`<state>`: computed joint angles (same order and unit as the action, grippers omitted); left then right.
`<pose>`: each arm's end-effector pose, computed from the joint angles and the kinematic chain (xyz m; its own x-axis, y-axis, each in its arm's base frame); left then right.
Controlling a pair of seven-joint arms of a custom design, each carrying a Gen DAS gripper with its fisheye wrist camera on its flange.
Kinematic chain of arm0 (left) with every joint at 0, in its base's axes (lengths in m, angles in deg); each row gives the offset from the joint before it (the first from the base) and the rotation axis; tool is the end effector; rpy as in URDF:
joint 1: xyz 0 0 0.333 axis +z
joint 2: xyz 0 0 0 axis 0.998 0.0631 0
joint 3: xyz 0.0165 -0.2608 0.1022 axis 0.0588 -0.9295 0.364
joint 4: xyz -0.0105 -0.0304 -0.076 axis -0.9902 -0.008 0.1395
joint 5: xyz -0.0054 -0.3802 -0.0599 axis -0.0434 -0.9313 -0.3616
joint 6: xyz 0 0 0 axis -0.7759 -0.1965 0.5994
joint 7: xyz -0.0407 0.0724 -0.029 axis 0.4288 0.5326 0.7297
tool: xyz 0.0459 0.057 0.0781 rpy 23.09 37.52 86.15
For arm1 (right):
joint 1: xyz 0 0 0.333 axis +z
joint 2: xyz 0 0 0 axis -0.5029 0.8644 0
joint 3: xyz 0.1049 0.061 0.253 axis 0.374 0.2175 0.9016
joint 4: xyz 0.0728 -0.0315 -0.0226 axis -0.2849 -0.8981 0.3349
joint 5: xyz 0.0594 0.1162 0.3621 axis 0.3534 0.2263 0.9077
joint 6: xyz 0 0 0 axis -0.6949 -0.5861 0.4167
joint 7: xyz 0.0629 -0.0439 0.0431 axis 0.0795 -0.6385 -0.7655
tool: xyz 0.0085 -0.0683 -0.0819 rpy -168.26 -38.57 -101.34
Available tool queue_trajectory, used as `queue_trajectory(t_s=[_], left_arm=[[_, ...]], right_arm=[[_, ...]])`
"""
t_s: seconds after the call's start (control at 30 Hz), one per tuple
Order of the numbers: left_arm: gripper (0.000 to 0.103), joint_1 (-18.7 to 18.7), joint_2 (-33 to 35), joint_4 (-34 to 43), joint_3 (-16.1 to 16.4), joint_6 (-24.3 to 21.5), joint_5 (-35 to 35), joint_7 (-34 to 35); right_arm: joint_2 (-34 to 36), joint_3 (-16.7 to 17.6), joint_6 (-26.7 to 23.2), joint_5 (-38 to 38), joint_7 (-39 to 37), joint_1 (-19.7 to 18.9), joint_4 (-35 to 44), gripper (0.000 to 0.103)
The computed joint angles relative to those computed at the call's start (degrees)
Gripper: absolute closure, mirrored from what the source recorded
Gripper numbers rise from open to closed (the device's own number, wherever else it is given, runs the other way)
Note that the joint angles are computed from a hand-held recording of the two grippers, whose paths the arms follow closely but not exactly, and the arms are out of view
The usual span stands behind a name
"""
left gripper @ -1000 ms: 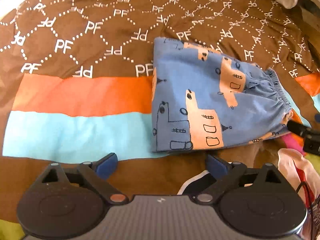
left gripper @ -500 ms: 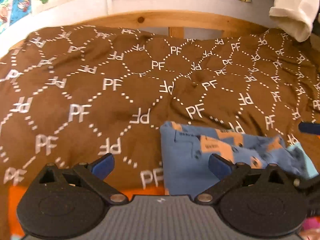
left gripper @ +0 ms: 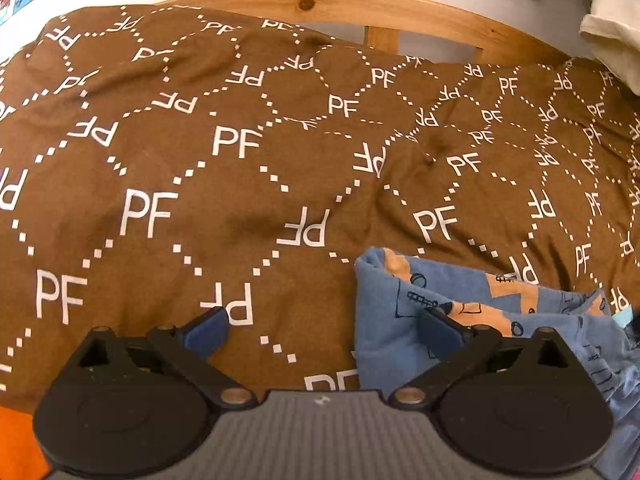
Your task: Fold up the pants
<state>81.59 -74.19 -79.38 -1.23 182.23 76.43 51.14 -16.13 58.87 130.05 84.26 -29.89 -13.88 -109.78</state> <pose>0.5339 -0.1462 0.4651 0.4510 -0.8920 0.0291 -0.6448 -0.3482 -0.6804 0.5905 0.2113 0.4646 0.6502 -0.7591 0.0310 -0.4207 -0.3938 -0.8173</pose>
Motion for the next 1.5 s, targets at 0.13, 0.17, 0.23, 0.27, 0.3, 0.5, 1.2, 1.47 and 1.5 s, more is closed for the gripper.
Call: queue_trajectory(t_s=[0.13,0.17,0.23,0.27,0.3,0.5,1.2,1.47,1.5], left_arm=[[0.000,-0.1,-0.8,-0.2,-0.2,-0.6,-1.0,-0.7],[0.000,-0.2,-0.9,-0.1,-0.3,-1.0,-1.2,-0.7],[0.000,-0.6,-1.4,-0.1,-0.6,-1.7,-1.7,-0.4],[0.000,-0.9,-1.7,-0.3,-0.8,-1.8,-1.9,-0.2],[0.000,-1.2,-2.1,-0.5,-0.9,-1.9,-2.4,0.4],[0.000,-4.7,-5.5,-4.1,-2.3,-4.1,-8.8,5.9],[0.000,-0.7,-13.9,-17.7,-5.5,12.9,-1.3,-12.4],[0.001,-3.8,-12.7,-22.9,1.4,31.4,-14.1,-8.1],[0.002,-3.5,-12.7,-23.1,1.4,31.7,-15.0,-8.3]], right_arm=[[-6.0,0.8,3.0,7.1,-6.7,0.4,-7.6,0.001],[-7.6,0.6,3.0,10.0,-9.3,0.7,-9.4,0.001],[-10.5,-0.6,0.8,12.7,-12.0,1.3,-12.8,0.001],[-11.4,-1.3,0.0,11.5,-10.9,1.6,-14.3,0.001],[-11.9,-1.7,0.0,9.4,-8.8,1.8,-15.5,0.001],[-12.5,-3.4,-2.6,-6.7,10.3,1.2,-19.7,0.001],[13.6,-2.7,-40.2,9.1,12.3,-9.5,17.0,0.001],[16.4,0.8,-46.9,16.6,7.9,-14.6,18.2,0.001],[16.4,0.7,-47.3,15.9,7.3,-14.5,18.3,0.001]])
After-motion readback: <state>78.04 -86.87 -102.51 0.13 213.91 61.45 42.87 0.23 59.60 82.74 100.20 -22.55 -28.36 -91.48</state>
